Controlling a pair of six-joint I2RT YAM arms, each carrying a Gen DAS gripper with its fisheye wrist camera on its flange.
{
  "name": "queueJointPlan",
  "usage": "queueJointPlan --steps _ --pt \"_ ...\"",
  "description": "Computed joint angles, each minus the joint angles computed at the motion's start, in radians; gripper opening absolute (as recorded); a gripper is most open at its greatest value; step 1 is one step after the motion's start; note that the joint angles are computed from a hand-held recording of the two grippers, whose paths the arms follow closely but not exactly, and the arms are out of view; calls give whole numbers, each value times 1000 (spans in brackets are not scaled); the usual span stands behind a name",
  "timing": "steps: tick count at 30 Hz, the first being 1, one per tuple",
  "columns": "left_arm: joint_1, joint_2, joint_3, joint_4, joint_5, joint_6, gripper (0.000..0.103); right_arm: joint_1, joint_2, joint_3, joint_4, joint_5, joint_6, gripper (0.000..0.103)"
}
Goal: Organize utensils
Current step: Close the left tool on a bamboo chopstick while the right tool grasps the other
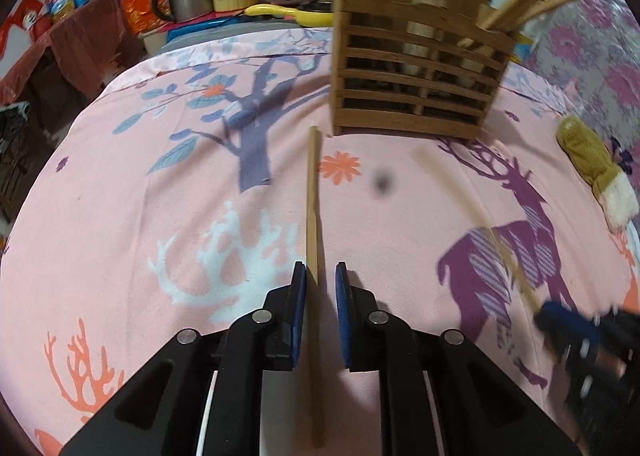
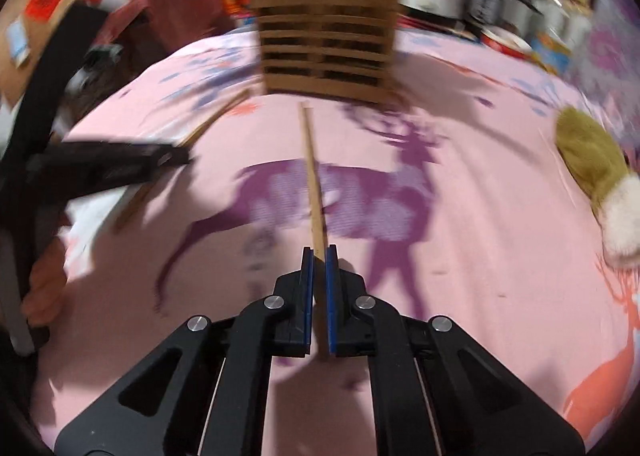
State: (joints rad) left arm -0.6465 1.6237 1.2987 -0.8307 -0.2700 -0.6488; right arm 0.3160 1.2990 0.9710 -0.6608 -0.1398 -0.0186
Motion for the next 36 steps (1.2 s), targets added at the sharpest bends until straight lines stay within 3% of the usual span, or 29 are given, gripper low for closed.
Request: queueJointPlan --steps 5,7,9,11,18,24,28,33,36 --pt "-33 10 8 23 24 36 15 -87 24 22 -12 -42 14 7" --pt "-34 9 7 24 26 37 17 -88 30 32 -24 -63 4 12" --pt "-22 -8 -8 33 41 27 35 -94 17 31 -24 -71 -4 16" --pt "-17 -47 -33 35 30 -1 40 -108 -1 31 -24 -90 0 20" --pt "-126 -134 -95 3 15 -17 40 -224 -139 -7 -42 -176 -13 36" --pt "-252 -131 -109 -46 -75 8 40 -302 -163 -27 -64 -220 -31 37" --pt "-232 -195 -166 -30 -56 15 34 -292 -167 -36 -62 -212 -37 37" --pt "-192 -224 -192 -27 -40 6 34 -260 -179 -45 -61 -190 -44 37" --pt "-224 -200 -173 -43 -86 8 33 -250 -184 -48 -63 -185 -47 37"
